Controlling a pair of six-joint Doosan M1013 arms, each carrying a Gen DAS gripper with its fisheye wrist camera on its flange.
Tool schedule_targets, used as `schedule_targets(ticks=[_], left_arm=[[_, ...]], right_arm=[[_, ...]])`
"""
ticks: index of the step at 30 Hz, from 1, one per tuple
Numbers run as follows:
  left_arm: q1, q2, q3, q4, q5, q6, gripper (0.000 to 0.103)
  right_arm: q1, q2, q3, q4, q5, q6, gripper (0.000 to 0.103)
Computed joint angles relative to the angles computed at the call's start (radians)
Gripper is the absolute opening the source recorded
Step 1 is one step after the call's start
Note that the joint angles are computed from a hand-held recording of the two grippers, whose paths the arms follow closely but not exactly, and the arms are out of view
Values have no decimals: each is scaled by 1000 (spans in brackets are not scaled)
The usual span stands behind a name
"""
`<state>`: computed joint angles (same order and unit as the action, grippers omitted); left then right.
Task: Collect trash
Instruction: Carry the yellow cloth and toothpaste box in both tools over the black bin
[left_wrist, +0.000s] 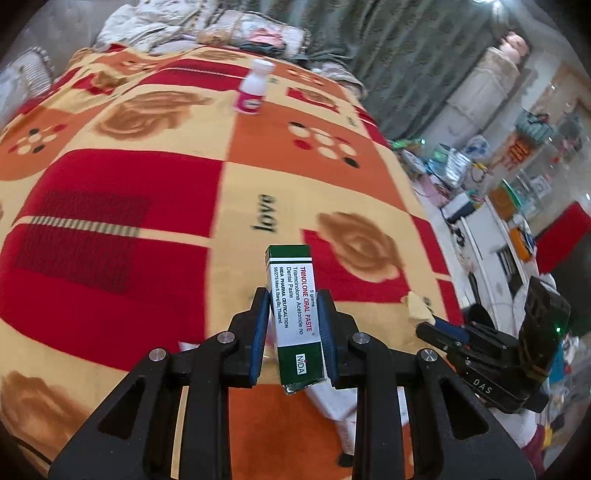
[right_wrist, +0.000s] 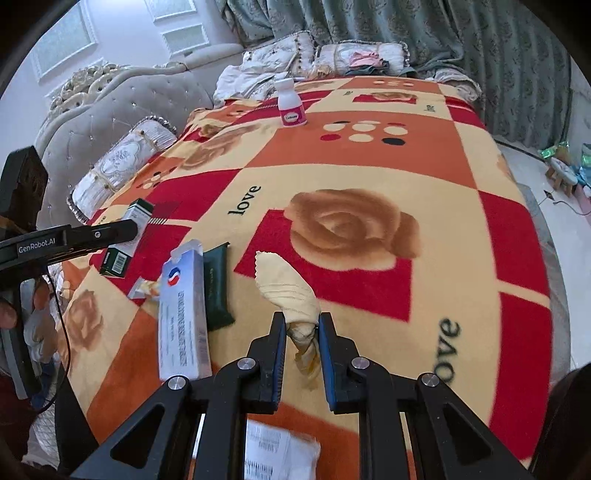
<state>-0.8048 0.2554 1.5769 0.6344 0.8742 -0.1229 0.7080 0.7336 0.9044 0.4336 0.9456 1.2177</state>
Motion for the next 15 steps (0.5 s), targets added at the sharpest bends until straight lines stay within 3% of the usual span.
schedule_targets(ticks=[15], left_arm=[[-38, 133, -183, -75, 2, 197, 24]], right_arm=[[-49, -124, 184, 2, -118, 14, 16]])
